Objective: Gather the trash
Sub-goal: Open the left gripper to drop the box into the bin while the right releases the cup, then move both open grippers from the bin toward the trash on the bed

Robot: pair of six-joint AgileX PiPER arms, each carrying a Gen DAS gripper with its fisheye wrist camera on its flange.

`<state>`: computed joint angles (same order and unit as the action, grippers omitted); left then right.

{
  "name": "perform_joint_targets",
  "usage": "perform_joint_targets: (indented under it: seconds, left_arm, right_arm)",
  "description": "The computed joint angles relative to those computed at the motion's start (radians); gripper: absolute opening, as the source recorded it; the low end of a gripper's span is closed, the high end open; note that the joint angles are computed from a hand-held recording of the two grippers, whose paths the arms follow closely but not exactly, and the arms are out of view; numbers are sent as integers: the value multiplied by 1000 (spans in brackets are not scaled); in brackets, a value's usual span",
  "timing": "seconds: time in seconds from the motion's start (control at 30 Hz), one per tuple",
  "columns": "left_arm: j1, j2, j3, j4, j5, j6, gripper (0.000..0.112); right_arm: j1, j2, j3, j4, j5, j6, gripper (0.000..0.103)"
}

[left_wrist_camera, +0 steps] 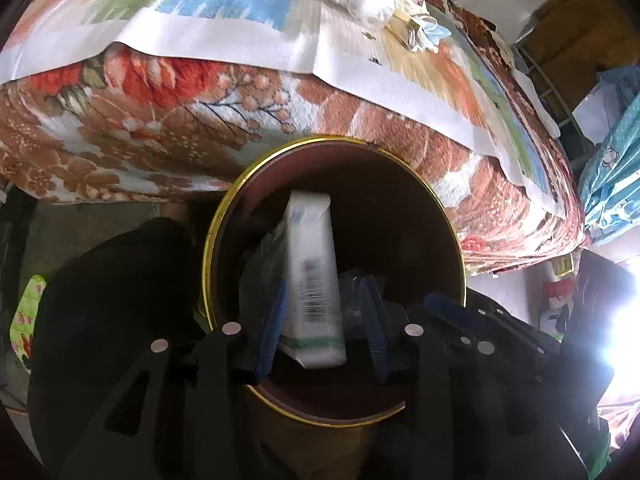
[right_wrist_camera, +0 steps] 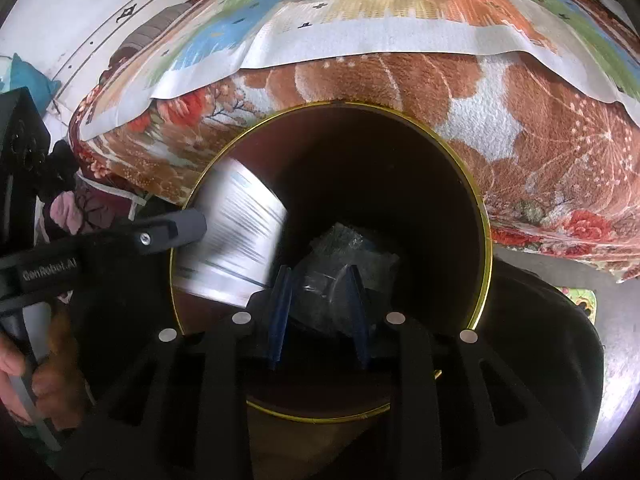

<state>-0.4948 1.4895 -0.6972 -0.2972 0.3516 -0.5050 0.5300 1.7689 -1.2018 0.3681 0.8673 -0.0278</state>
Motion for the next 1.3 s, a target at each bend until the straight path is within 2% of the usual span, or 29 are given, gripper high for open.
perform_joint_targets:
  seconds: [0.3, 0.53, 0.6, 0.67, 0.73, 0.93, 1.1, 1.17, 1.3]
  left_arm:
    - [-25, -42, -3, 163, 19, -164, 36]
    - [-45, -79, -18, 268, 60, -263, 39]
    - [-64, -92, -33, 342, 85, -334, 42]
    - [-81, -104, -53, 414, 122, -397, 48]
    - [-83, -127, -68, 453, 149, -426, 52]
    - [-59, -172, -110, 502, 209, -441, 62]
    - [-42, -167, -164, 523, 245, -439, 68]
    - [-32, -161, -191, 515, 253, -412, 74]
    - [-14, -148, -236, 517, 262, -397, 78]
  right_arm:
    - [-4, -30, 16, -9, 0, 5, 27]
    - [-27, -85, 27, -27, -7, 12, 32]
    - [-35, -104, 21, -33, -8, 17, 33]
    - [-43, -123, 15, -38, -9, 17, 40]
    - [-53, -145, 6, -51, -12, 23, 43]
    - [-80, -177, -30, -60, 4, 8, 46]
    - [-101, -178, -85, -74, 8, 8, 55]
    - [-121, -176, -105, -71, 6, 4, 61]
    - [-149, -155, -163, -83, 11, 7, 66]
